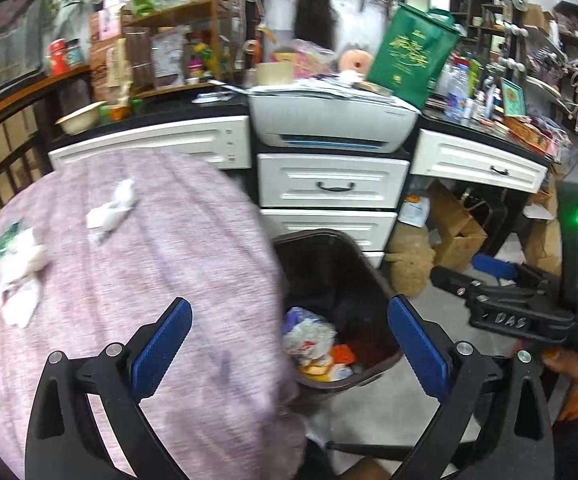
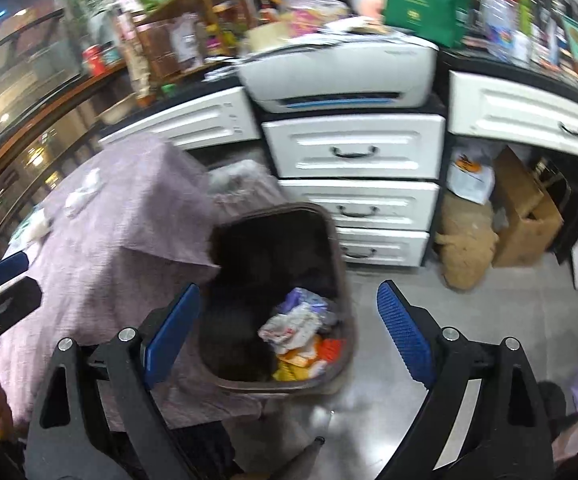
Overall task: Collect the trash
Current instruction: 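Move both tools back over the table toward the remaining trash, then grasp the white bag with red wrapper with the left tool while the right grasps a white tissue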
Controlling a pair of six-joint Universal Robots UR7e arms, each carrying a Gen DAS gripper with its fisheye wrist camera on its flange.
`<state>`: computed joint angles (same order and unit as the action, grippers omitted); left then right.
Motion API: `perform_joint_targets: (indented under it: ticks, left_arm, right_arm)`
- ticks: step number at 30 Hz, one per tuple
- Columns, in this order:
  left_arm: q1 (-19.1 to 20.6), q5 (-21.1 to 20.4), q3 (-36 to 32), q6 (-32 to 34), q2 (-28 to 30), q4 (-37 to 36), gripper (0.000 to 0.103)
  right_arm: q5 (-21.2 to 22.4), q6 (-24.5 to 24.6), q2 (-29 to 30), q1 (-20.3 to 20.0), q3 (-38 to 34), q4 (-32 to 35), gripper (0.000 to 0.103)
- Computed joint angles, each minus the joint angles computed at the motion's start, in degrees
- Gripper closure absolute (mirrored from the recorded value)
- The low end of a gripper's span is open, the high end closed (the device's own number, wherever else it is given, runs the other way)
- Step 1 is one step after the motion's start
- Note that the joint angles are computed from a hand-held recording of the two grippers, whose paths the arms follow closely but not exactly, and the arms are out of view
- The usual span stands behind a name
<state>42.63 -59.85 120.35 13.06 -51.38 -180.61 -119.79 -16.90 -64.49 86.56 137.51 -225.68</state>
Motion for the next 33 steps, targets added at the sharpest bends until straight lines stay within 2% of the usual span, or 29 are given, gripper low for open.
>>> perform_joint_targets:
  ticks: [15,20,26,33]
  left_arm:
    - [9.2,8.6,1.0,1.0,-11.4,2.3,0.006]
    - [12.4,9.9,-0.6,-0.4,-13.3,3.0,0.006]
    - [15.9,10.5,-5.0,-0.3,-13.2,5.1,0.014]
    - [18.5,9.7,-12.4,-2.1,-9.0,9.4,0.02]
  right_arm:
    - [3.5,-2.1,7.5,11.1,-11.9,16.9,0.014]
    - [3.8,-5.0,11.6,14.3,-16.7,21.6,0.014]
    - [4.0,-5.6,15.4,16.0,-23.1,27.3,0.014]
    - [3.0,-5.4,17.6,16.6,-27.6,30.9,0.014]
